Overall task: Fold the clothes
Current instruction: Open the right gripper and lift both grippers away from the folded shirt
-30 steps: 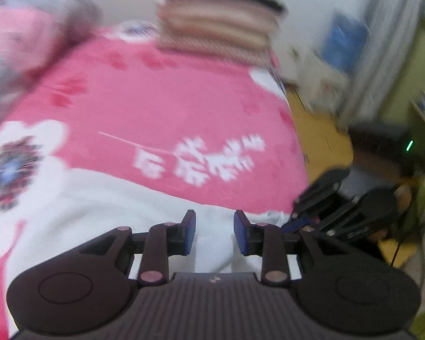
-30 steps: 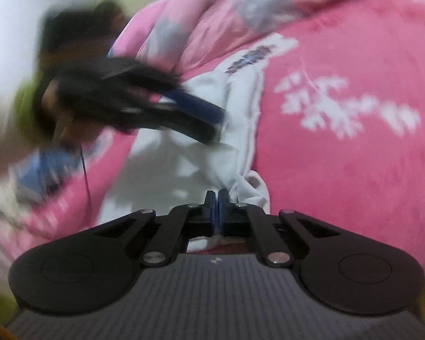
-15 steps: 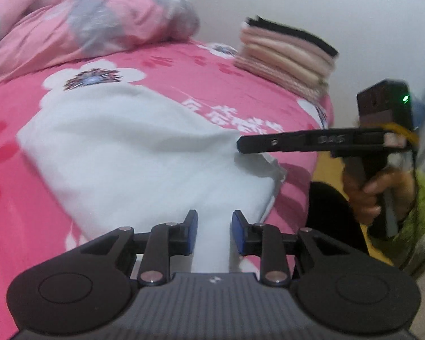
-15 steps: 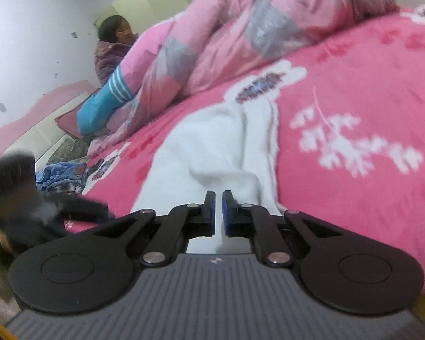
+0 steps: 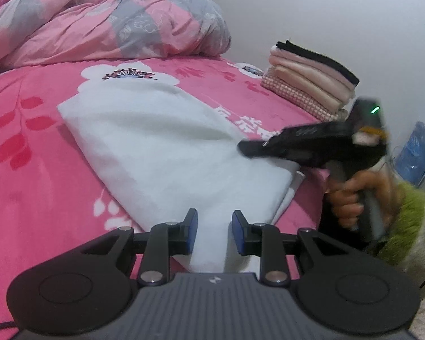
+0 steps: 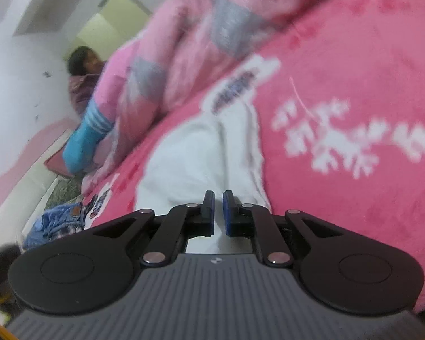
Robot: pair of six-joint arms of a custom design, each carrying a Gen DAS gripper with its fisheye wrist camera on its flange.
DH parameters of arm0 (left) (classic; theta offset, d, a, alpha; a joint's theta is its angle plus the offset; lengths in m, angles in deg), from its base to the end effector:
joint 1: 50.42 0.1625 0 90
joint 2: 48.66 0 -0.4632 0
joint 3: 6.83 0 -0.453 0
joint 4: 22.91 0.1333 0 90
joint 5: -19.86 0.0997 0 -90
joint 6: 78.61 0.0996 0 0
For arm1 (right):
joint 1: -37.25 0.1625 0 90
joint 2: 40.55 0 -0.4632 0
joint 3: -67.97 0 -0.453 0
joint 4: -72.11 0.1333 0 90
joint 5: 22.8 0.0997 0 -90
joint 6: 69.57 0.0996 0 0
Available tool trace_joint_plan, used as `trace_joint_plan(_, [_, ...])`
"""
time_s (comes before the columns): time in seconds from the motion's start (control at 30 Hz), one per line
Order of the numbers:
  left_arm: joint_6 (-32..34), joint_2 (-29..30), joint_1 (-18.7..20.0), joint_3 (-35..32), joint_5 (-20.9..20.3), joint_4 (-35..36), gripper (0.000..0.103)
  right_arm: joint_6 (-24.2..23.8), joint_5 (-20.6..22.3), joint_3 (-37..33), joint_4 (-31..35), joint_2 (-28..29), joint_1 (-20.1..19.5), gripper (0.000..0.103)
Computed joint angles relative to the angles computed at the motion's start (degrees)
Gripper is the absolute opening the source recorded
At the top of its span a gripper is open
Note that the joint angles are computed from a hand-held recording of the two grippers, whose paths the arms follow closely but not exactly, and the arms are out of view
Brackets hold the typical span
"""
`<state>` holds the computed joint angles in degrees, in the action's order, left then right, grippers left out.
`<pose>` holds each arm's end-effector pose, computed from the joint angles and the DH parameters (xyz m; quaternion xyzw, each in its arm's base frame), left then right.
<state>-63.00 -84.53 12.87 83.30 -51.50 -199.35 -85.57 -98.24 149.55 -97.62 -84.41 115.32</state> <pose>-0.2007 -0.7662 0.0394 0.3004 0.9004 -0.2873 0.1284 -0.0168 -0.8457 0.2014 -0.0783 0.9238 -0.3736 0.0290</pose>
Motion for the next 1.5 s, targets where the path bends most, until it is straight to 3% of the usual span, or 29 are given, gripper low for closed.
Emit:
trace_joint_plan(0.07, [-0.32,-0.51,-0.12,0.79,0.14,-0.73,0.028,4.93,3.00,-0.65,-0.19,0.72,-1.29,0.000])
trace_joint_plan(0.13, [-0.87,-1.53,-0.32,2.25,-0.21,-1.97,0.028,8.78,6.03,0.06,-1.01,0.06,-1.87,0.007])
trace_joint_plan(0.23, [-2.43,-3.65,-1.00,5.34,-0.52,-3.79,0.030,11.23,10.37,2.08,-2.76,-1.51,-2.54,0.009])
trace_joint_plan(0.33, [-3.65,-5.86,-2.08,9.00,0.35,-6.24,0.034,11.66,12.79,4.29,-4.35,-3.15,-2.78,0.011])
trace_joint_plan(0.43, [-4.63,-7.94,-3.57,12.94,3.34,-8.79,0.037,8.42,12.81,6.35,-4.30,-4.81,-2.35,0.012])
trace_joint_plan(0.63, [-6.73,-9.32,-5.01,16.07,8.55,-11.40,0.042,-5.86,7.50,11.00,-2.57,-7.61,-0.22,0.012])
trace_joint_plan(0.83, [-2.86,-5.82,-5.53,12.20,14.09,-12.04,0.053,-22.25,-3.79,15.86,-12.39,-7.48,3.11,0.012])
trace_joint_plan(0.97, [-3.33,-3.83,-5.36,9.29,15.81,-10.82,0.059,-29.86,-12.00,16.40,-15.83,-6.21,5.08,0.017])
trace_joint_plan(1.07, [-4.77,-3.34,-5.23,8.39,16.48,-10.34,0.066,-31.12,-10.45,17.88,-17.14,-7.18,5.46,0.017])
trace_joint_plan(1.2, [-6.66,-3.67,-5.28,8.55,17.38,-9.86,0.074,-30.23,-10.26,18.59,-20.24,-7.75,6.14,0.025])
trace_joint_plan(1.37, [-10.39,-5.02,-5.30,9.22,18.64,-8.20,0.078,-25.61,-11.17,18.02,-20.56,-7.92,6.35,0.033])
trace_joint_plan(1.43, [-11.33,-5.70,-5.37,9.58,19.17,-8.06,0.079,-23.61,-11.28,17.64,-20.31,-7.78,6.36,0.045])
trace_joint_plan(1.5, [-10.74,-6.37,-5.62,10.16,19.69,-9.69,0.083,-22.25,-11.01,17.44,-20.28,-7.66,6.33,0.048])
